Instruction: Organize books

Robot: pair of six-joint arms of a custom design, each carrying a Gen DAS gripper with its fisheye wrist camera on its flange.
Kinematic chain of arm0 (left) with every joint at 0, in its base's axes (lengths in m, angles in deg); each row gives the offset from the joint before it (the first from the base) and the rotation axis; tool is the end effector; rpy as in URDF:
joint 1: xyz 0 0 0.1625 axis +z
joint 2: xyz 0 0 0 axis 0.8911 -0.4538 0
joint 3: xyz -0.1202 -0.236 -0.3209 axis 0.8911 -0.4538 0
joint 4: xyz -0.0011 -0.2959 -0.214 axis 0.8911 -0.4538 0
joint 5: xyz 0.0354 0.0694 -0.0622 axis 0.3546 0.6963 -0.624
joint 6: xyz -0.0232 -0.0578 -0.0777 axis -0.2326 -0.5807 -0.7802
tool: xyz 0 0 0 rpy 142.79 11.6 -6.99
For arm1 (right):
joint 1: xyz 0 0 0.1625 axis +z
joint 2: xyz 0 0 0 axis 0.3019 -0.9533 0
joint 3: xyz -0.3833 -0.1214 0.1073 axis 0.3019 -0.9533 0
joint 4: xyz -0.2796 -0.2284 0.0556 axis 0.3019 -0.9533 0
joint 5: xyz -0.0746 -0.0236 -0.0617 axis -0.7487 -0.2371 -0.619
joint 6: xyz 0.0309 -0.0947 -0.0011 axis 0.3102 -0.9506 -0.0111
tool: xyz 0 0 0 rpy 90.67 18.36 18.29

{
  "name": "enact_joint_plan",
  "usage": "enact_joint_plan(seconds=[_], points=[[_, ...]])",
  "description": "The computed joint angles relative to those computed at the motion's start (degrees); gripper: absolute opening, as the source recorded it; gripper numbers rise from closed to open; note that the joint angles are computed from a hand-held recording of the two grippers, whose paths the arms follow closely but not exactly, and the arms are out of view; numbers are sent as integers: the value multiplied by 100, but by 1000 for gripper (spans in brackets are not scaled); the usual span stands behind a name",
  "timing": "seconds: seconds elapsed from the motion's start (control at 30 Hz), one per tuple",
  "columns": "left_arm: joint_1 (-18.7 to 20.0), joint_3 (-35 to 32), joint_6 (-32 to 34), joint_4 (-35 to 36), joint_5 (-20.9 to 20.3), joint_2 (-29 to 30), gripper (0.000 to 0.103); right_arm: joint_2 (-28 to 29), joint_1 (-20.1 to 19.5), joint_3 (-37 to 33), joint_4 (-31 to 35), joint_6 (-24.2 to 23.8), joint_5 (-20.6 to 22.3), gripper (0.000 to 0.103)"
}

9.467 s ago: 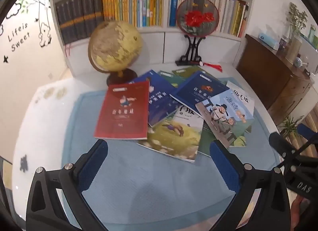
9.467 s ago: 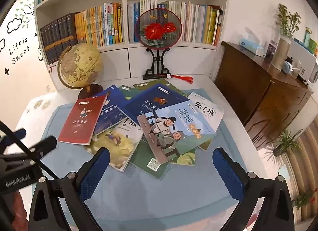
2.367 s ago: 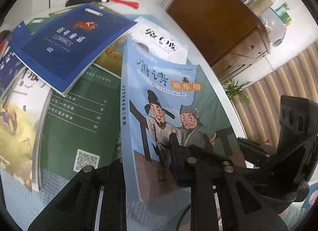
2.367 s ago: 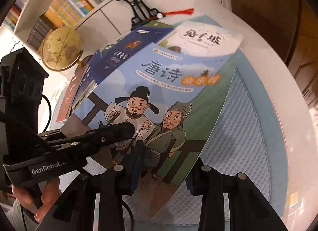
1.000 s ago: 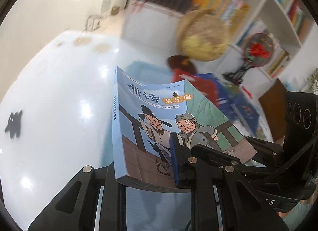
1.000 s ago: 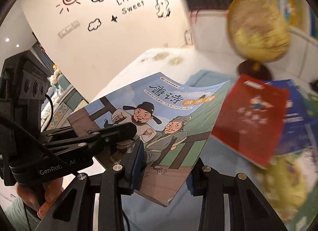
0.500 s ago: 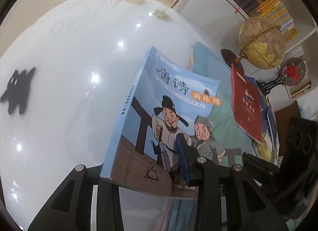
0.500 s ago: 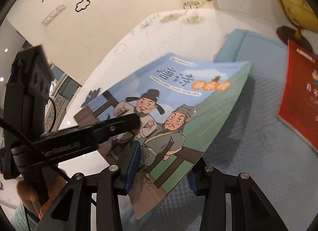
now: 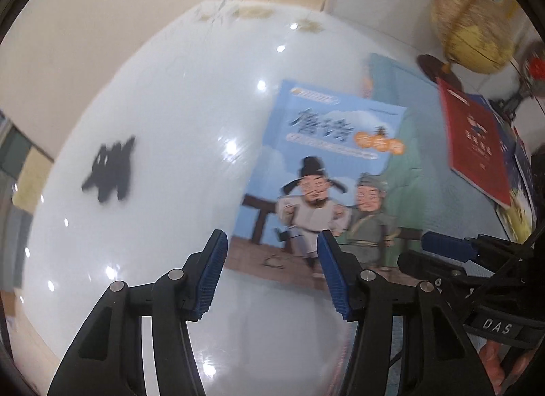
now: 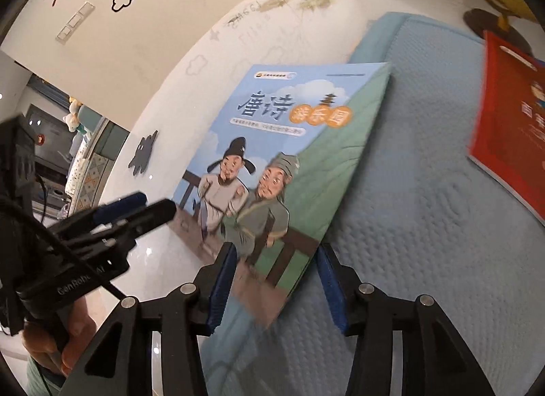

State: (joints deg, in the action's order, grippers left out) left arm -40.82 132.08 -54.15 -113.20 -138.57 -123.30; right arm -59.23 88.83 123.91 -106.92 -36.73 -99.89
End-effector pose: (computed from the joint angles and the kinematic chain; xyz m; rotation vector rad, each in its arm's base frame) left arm -0.2818 -0.3255 0.1858 0.0821 2.3029 -0.5237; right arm 0.2269 -0.3642 0.1926 0.4980 -2.9188 0.1341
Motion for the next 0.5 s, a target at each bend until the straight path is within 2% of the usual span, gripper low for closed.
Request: enact_joint_plan(seconds=[0.07, 0.23, 0.5], points=[[-93, -149, 126, -16, 73, 183, 53, -196, 46, 33, 100, 17, -134, 48], [-217, -297, 738, -820, 44, 635, 53, -838, 33, 174, 256, 81, -437, 52], [-391, -831, 1501, -1506, -40, 1328, 53, -2056, -238, 258, 639, 229, -819, 52]])
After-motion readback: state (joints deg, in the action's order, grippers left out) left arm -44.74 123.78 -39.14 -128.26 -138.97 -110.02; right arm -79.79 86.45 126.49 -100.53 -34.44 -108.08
